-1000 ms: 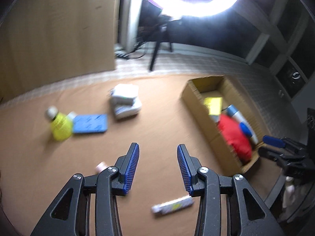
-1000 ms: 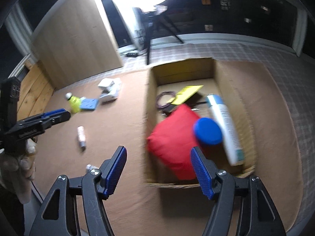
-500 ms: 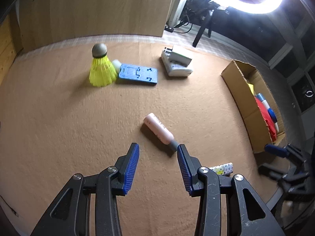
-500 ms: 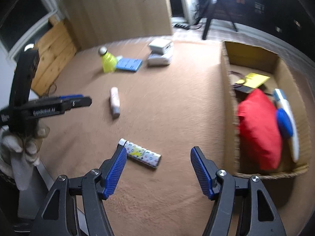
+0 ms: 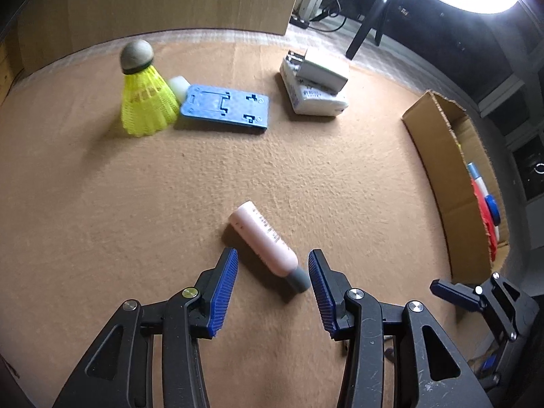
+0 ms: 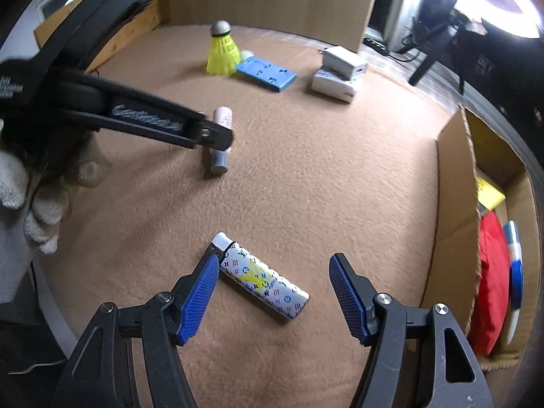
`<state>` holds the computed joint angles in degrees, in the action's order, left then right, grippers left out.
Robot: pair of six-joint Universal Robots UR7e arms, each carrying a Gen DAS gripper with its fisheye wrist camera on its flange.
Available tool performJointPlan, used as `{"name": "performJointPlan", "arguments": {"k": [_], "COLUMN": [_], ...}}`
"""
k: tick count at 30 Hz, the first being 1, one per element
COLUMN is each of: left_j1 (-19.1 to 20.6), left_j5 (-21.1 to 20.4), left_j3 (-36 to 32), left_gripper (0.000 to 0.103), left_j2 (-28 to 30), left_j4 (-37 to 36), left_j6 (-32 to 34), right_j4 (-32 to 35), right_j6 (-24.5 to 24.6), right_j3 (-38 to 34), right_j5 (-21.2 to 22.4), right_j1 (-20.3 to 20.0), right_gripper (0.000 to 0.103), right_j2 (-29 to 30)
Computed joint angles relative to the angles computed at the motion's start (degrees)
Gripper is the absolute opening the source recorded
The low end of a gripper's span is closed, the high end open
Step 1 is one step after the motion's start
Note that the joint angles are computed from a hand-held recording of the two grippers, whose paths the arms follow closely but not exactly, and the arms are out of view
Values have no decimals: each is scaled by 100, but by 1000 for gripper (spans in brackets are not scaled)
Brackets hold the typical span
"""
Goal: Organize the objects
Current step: 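Close the left gripper on the pink bottle while the right gripper grasps the patterned lighter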
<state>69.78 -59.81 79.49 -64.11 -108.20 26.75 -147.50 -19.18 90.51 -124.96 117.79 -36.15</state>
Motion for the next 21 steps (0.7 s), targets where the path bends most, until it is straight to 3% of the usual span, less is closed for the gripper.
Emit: {"name": "performJointPlan", "arguments": {"k": [11,19,21], "left_j1": [-32,-11,-3], "left_j5": [197,289,308], "left_j3": [63,38,12], "left_gripper": [46,35,27], "left_j2": [91,135,146], "left_j4": [-124,-137,-143], "left_j6": [182,332,355], "right_j4": [291,555,540], "right_j6": [-133,-75,-63], "right_j3": [-166,-147,-96], "right_j5": [-93,-73,-123], "right_j1": [14,3,9], "right_gripper": [64,64,64], "right_j2": [183,164,151]}}
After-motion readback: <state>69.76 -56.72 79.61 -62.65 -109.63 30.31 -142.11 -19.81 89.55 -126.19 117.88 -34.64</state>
